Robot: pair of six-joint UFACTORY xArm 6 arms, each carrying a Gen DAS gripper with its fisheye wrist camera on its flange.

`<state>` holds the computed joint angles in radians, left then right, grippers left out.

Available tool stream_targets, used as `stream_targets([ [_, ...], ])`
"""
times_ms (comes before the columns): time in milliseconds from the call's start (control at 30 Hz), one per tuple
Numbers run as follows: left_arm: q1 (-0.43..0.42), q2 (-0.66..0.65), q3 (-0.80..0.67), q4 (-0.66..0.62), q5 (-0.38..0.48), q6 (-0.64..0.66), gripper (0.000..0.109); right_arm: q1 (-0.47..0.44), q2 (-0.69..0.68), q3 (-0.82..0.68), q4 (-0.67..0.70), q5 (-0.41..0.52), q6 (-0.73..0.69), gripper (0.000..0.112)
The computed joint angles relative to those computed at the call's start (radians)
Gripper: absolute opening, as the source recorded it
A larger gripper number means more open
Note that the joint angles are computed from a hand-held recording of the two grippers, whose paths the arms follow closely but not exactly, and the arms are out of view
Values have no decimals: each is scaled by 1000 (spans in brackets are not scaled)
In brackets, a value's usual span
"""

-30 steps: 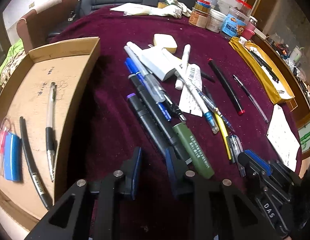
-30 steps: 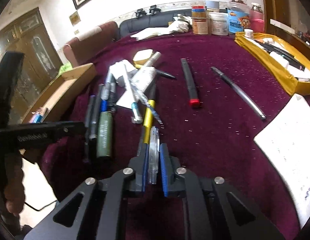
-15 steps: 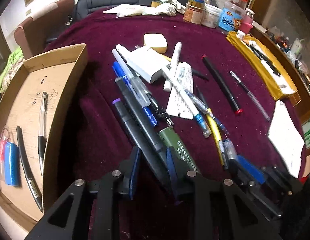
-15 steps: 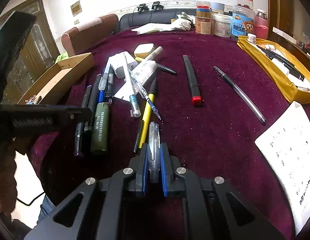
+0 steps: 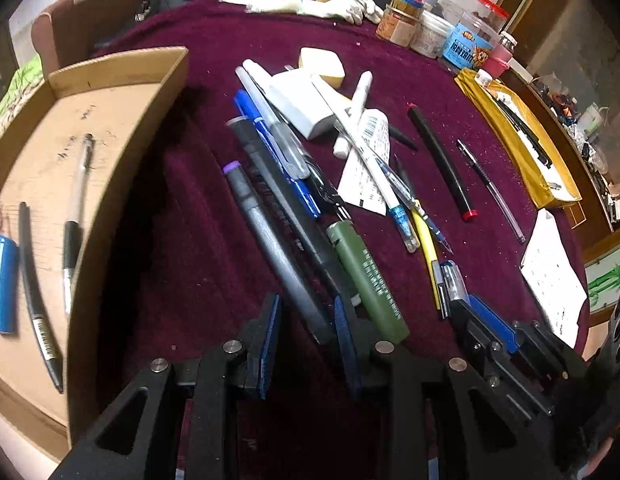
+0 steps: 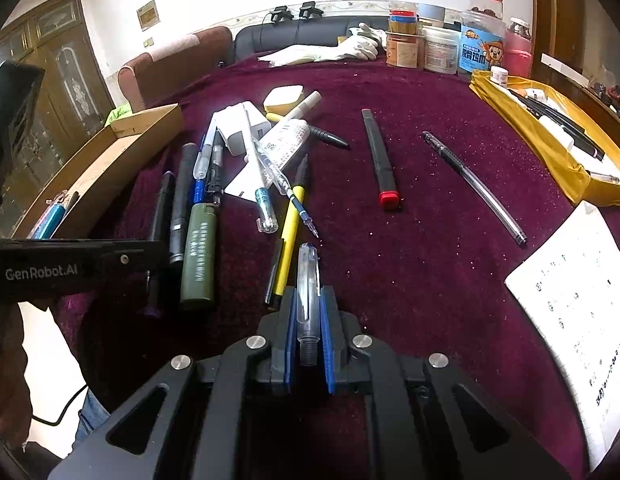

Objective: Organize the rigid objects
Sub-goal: 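Grasp a clear pen with the right tool while the left tool grasps a purple-capped black marker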

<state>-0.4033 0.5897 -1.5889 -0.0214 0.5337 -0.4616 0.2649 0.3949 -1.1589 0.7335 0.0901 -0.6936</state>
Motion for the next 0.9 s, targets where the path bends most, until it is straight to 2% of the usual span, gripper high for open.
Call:
stream_targets([
  [200,5,81,-131,66,67,-46,29,1,0,-6,82,6,-73,10],
  [267,-4,121,-198,154,104,-91,30,1,0,-9,128,10,-111,10],
  [333,-22,146,-251,247,164,-125,30,4,1,-8,125,2,-106,10],
  [367,-28,141,-243,274,163,-127,29,5,1,-5,109,-6,-101,10],
  [400,-30,125,-218,259,149,-114,28,7,1,-5,118,-6,-113,10],
  [467,-29,72,-130,151,93,-37,26,1,-1,-14,190,17,-171,10],
  [533,-30,30,-53,141,27,-22,26,-4,-6,-14,225,29,-190,11],
  [633,-22,59,-87,76,34,38,29,2,-5,-2,134,2,-105,11],
  [700,-26,90,-126,172,33,-14,27,8,3,-2,95,-21,-71,11],
  [767,-36,98,-136,279,34,-80,22,9,11,-14,122,-23,-99,10],
  [800,-40,90,-123,294,24,-100,14,5,9,-22,167,-4,-127,10],
  [900,-44,16,-20,337,-52,-157,14,6,-19,-22,374,-14,-277,10],
])
